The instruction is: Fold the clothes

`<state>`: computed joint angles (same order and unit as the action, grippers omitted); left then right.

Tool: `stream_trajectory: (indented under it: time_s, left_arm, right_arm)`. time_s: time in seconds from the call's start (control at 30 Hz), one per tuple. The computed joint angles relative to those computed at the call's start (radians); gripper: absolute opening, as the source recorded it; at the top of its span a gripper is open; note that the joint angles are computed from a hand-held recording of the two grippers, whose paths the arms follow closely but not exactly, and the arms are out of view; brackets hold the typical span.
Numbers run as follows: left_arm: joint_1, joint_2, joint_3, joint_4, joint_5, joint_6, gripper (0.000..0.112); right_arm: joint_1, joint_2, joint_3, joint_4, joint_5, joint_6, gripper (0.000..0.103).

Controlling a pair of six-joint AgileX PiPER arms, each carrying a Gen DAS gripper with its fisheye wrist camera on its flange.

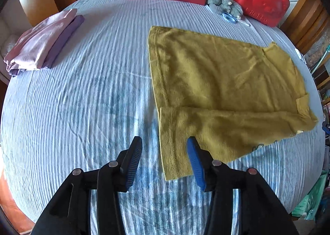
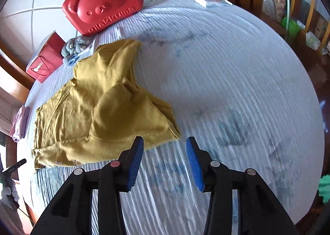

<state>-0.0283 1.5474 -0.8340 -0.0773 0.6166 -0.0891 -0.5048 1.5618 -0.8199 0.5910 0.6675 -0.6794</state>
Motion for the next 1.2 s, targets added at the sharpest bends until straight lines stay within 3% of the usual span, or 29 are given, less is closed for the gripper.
stream_trajectory:
  time_s: [0.23,0.33,0.57,0.6,0.67,0.8,0.87,1.03,1.2]
  left_arm:
    - [-0.069,0.104,0.019,0.096,-0.085,-0.195,0.046]
    - [-0.122,0.104,0.014,0.207,-0.083,-0.325,0.046]
    - [-0.160,0.091,0.003,0.232,-0.051,-0.385,0.044]
    - [-0.159,0.087,0.002,0.223,-0.053,-0.378,0.036]
    - [-0.170,0.085,-0.005,0.251,-0.043,-0.397,0.023]
    - [-0.168,0.071,-0.028,0.240,0.011,-0.367,0.015]
    - [-0.173,0.029,-0.028,0.232,0.039,-0.345,0.014]
    - [-0.190,-0.113,-0.021,0.204,0.137,-0.272,0.014]
    - [-0.190,-0.180,0.023,0.193,0.226,-0.238,0.015]
  right_arm:
    - [-0.023,0.057,0.001,0.060,0.025,-0.035,0.045]
    - [-0.013,0.082,-0.018,0.083,0.025,-0.029,0.047]
    - [0.036,0.192,-0.086,0.179,0.009,0.013,0.047]
    - [0.059,0.205,-0.096,0.165,-0.006,0.033,0.046]
    - [0.142,0.194,-0.093,0.041,-0.104,0.131,0.010]
    - [0.231,0.091,-0.049,-0.209,-0.199,0.335,0.009]
    - [0.209,0.001,-0.019,-0.209,-0.185,0.318,0.008]
    - [0.101,-0.184,0.034,-0.200,-0.050,0.255,0.008]
    - [0.016,-0.253,0.103,-0.217,0.087,0.184,0.009]
